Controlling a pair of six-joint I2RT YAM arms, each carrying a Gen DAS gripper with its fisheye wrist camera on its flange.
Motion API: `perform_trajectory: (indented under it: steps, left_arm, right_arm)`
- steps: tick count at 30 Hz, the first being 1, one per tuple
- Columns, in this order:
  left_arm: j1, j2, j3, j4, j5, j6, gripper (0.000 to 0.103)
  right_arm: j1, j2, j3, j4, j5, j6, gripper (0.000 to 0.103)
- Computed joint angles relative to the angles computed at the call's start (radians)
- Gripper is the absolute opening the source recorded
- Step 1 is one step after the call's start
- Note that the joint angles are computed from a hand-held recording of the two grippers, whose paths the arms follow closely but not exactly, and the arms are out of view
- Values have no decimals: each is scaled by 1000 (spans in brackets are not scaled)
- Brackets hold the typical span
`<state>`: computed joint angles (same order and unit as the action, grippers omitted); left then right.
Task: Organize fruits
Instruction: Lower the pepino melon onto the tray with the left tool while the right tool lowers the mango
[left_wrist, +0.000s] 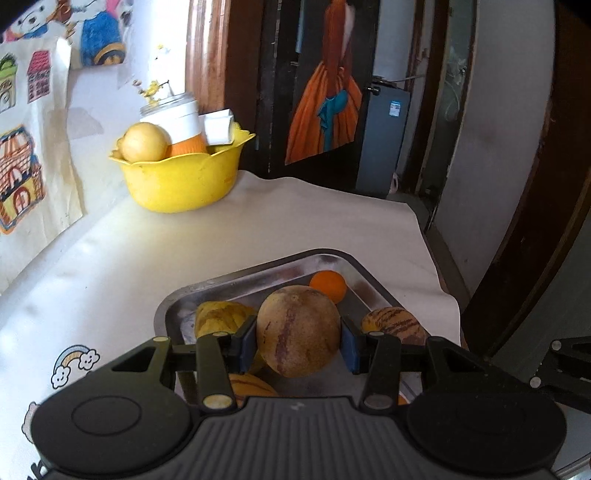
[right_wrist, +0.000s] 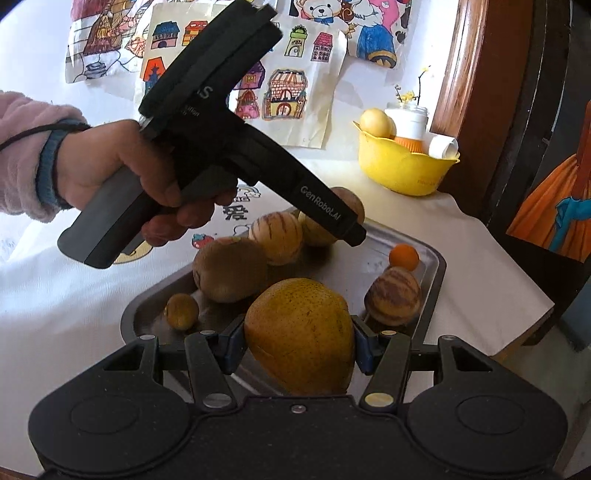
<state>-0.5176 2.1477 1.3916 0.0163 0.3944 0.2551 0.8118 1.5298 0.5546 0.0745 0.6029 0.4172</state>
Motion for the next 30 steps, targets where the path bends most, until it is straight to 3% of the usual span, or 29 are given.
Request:
perform_trajectory:
  steps: [14,30]
  left_arm:
    - [-27,8,0,-45,-40,36,49]
    - [-55,39,21,-39,-99,5,50]
  right_arm:
    - [32,17,-23,10,14,41,58]
    - [29,55,-24,34,34,59,58]
